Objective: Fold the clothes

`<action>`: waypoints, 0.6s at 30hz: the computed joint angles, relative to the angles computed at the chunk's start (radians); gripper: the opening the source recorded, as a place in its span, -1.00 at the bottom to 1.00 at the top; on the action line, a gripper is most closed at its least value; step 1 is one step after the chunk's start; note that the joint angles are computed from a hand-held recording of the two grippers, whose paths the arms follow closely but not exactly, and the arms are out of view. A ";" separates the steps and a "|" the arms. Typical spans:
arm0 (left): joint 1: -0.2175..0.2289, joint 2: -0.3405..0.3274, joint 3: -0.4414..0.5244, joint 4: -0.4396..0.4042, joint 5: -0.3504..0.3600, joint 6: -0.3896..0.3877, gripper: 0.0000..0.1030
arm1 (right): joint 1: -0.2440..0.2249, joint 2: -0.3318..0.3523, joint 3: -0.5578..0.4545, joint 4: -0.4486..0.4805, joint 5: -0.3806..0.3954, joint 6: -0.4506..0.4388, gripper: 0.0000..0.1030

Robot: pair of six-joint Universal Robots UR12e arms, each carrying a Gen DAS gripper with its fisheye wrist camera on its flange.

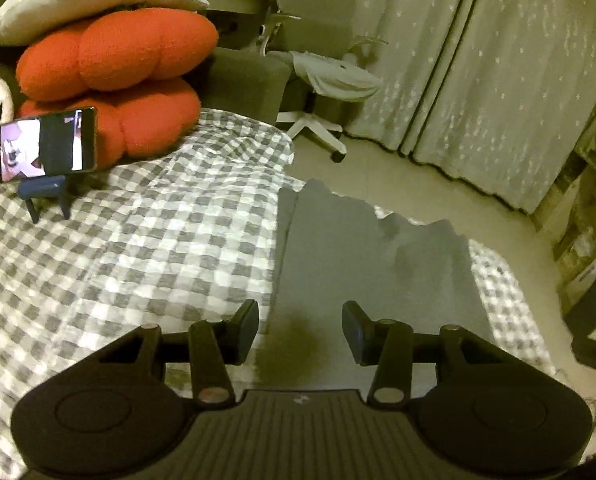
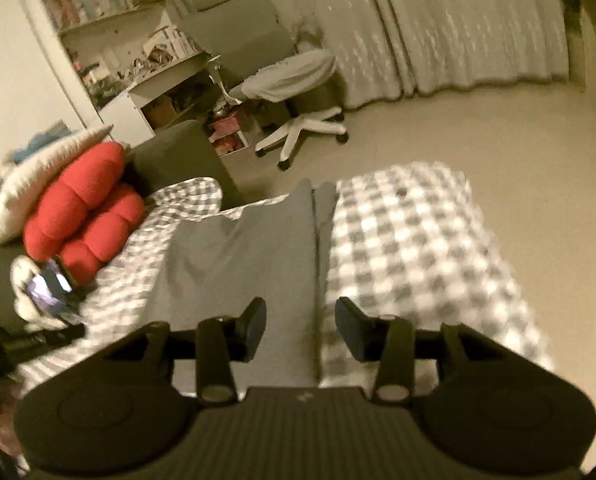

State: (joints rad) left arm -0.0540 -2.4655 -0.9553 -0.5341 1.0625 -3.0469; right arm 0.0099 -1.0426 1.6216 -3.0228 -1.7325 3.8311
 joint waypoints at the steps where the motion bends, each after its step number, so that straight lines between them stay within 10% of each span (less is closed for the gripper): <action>1: 0.000 -0.003 -0.002 0.013 -0.008 -0.021 -0.13 | 0.000 -0.003 0.001 0.004 -0.006 0.001 -0.21; 8: 0.006 -0.058 0.014 0.122 -0.038 -0.109 -0.13 | -0.018 0.023 0.033 -0.065 0.004 0.038 -0.13; 18: -0.006 -0.082 0.056 0.003 -0.013 -0.031 -0.13 | -0.043 0.090 -0.060 0.040 0.101 -0.107 -0.16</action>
State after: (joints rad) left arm -0.0596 -2.5476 -0.8997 -0.5315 1.0498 -3.0774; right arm -0.0330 -0.9525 1.5613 -2.9829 -1.6310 3.7241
